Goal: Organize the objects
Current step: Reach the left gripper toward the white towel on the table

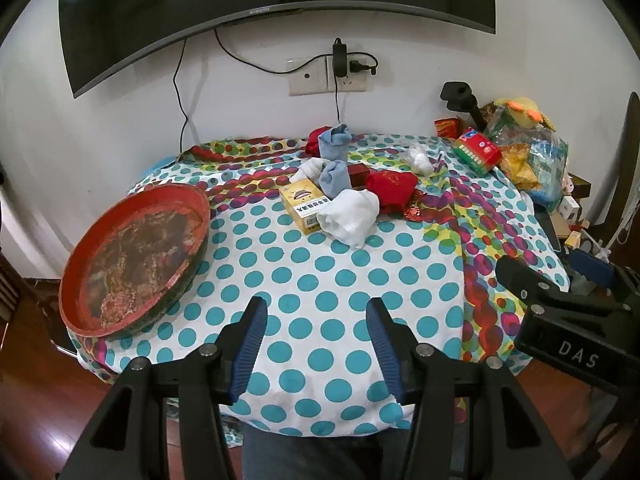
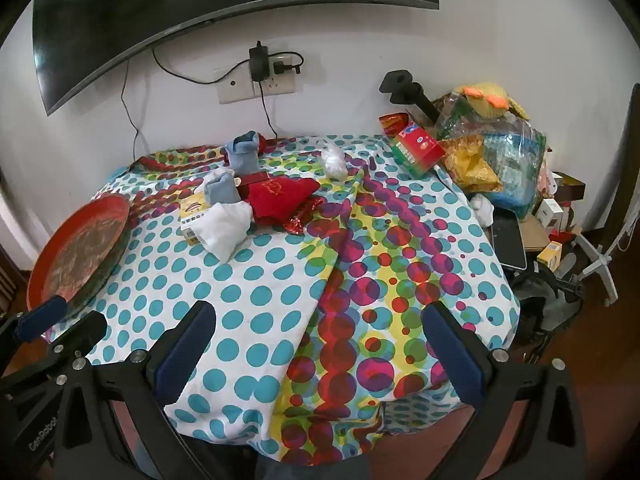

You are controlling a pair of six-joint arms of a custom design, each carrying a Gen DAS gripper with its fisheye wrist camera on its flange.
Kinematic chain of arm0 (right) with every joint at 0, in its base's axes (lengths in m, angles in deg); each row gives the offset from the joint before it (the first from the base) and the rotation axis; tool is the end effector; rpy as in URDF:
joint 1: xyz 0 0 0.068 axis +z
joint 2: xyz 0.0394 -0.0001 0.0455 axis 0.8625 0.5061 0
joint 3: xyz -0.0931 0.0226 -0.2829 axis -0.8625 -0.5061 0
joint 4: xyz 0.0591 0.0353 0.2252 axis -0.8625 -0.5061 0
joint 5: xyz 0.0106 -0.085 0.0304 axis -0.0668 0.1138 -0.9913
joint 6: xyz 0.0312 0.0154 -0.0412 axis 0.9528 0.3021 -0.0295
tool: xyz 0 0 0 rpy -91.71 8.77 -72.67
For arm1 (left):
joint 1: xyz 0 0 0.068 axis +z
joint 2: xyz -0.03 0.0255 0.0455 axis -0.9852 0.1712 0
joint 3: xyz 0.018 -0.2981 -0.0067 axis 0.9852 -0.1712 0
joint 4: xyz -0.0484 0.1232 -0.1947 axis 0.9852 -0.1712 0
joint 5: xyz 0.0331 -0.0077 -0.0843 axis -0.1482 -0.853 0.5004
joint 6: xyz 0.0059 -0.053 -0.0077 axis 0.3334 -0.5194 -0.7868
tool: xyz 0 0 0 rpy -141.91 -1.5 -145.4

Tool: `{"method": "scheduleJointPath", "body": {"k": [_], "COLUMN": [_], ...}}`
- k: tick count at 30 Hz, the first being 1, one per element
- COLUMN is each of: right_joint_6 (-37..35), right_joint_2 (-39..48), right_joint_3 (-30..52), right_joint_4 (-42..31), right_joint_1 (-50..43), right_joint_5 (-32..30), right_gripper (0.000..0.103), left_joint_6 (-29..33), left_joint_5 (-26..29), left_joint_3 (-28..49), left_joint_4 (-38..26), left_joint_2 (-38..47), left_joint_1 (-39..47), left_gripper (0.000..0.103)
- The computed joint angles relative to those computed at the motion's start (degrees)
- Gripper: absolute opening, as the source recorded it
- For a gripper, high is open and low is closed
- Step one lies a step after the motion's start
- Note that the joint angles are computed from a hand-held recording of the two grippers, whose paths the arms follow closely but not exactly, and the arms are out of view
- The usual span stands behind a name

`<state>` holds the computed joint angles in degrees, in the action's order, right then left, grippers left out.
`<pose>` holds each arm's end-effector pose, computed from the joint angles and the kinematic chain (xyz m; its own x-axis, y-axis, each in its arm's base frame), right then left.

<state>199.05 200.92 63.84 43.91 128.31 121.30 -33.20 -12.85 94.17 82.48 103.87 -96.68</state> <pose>0.1387 0.2877 0.0916 -0.5455 0.4498 -0.7072 0.5838 0.8093 0.0644 0.2238 -0.0741 0.1065 -0.5365 0.4839 -0.6914 0.6143 0.7856 0.0732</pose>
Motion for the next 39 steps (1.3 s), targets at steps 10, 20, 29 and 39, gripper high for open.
{"method": "scheduleJointPath", "body": {"k": [10,20,29,39], "right_joint_6": [-3.7,-11.6,-36.6,-58.0], "right_joint_2": [1.6,1.8,-0.9,5.9], "right_joint_3": [-0.6,-5.0,-28.8,-31.3], "right_joint_4": [3.7,14.4,59.6,81.6], "right_joint_1": [-1.3,-3.0,-10.6,-23.1], "right_joint_5": [-1.0,0.4,-2.4,-10.2], "right_gripper": [0.103,0.103,0.103,0.085], "left_joint_6": [-0.4,-0.1,2.5,4.2], "left_joint_5": [-1.6,-3.2,3.6,8.1], "left_joint_3": [2.0,4.8,15.5,31.0], "left_joint_4": [1.3,2.2,-3.4,-11.6], "left_joint_2": [5.3,10.3,17.9,27.7], "left_joint_1": [-0.3,-1.0,2.5,-1.2], "left_gripper": [0.053,0.053,0.053,0.053]}}
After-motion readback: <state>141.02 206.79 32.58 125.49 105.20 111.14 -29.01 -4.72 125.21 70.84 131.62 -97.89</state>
